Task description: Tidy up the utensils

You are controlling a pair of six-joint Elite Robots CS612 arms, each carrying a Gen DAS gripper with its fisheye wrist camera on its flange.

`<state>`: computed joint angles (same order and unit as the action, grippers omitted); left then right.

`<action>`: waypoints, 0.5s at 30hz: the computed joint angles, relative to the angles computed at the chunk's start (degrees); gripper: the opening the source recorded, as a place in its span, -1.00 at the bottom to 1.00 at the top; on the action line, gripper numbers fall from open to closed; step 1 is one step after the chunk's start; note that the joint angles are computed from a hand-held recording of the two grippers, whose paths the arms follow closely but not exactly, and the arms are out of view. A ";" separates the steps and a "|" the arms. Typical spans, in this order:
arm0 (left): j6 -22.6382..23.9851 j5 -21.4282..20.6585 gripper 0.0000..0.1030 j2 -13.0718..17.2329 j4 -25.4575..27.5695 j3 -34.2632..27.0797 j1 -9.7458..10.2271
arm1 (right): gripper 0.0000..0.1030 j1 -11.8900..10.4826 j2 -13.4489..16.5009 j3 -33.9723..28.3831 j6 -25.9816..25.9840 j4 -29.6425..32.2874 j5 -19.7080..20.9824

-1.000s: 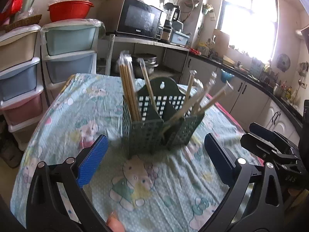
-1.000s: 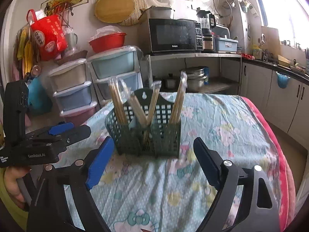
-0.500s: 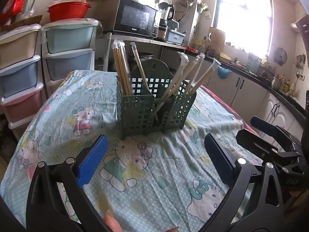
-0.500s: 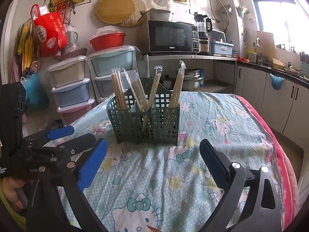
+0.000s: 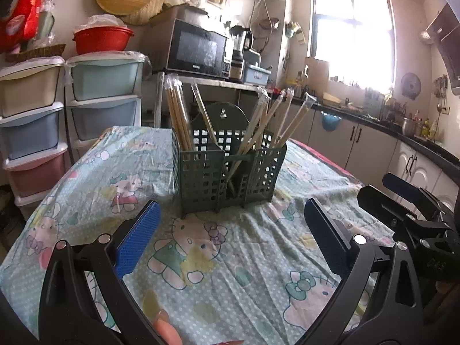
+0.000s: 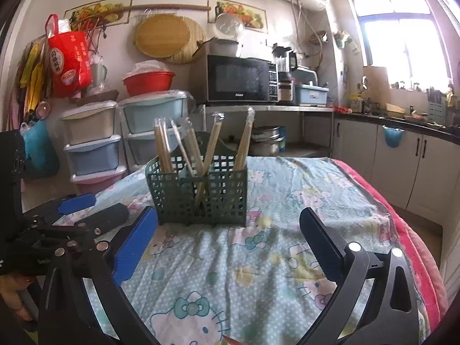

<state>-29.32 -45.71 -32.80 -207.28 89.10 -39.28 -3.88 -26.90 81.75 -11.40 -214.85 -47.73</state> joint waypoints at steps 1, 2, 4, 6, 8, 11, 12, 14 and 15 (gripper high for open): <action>0.32 0.15 0.79 0.19 -0.98 -0.05 -0.02 | 0.87 -0.07 0.34 -0.31 0.62 -0.93 -0.13; 0.50 0.19 0.79 0.33 -1.64 -0.08 -0.02 | 0.87 -0.06 0.49 -0.38 0.97 -1.59 -0.37; 0.76 0.57 0.79 0.56 -2.44 -0.22 -0.03 | 0.87 -0.08 1.04 -0.77 1.81 -3.46 -0.91; 1.12 0.68 0.79 0.90 -3.48 -0.42 -0.02 | 0.87 -0.13 1.57 -1.14 2.40 -4.87 -1.20; 1.49 0.53 0.79 1.20 -4.33 -0.56 -0.02 | 0.87 -0.12 1.98 -1.38 2.45 -5.57 -1.39; 2.61 1.35 0.79 1.78 -4.76 -1.07 -0.15 | 0.87 0.01 2.35 -1.56 1.77 -5.51 -2.06; 2.81 1.21 0.79 1.88 -4.70 -1.13 -0.16 | 0.87 0.01 2.38 -1.68 1.66 -4.69 -1.79; 2.89 0.90 0.79 1.91 -3.98 -1.25 -0.13 | 0.87 -0.02 2.33 -1.71 2.06 -4.57 -1.76; 2.82 0.89 0.80 1.89 -3.65 -1.29 -0.12 | 0.87 -0.06 2.41 -1.92 2.55 -4.58 -1.66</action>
<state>-26.51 -44.82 -30.90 -210.93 87.81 -39.40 -3.94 -24.49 79.83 -8.86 -219.43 -49.39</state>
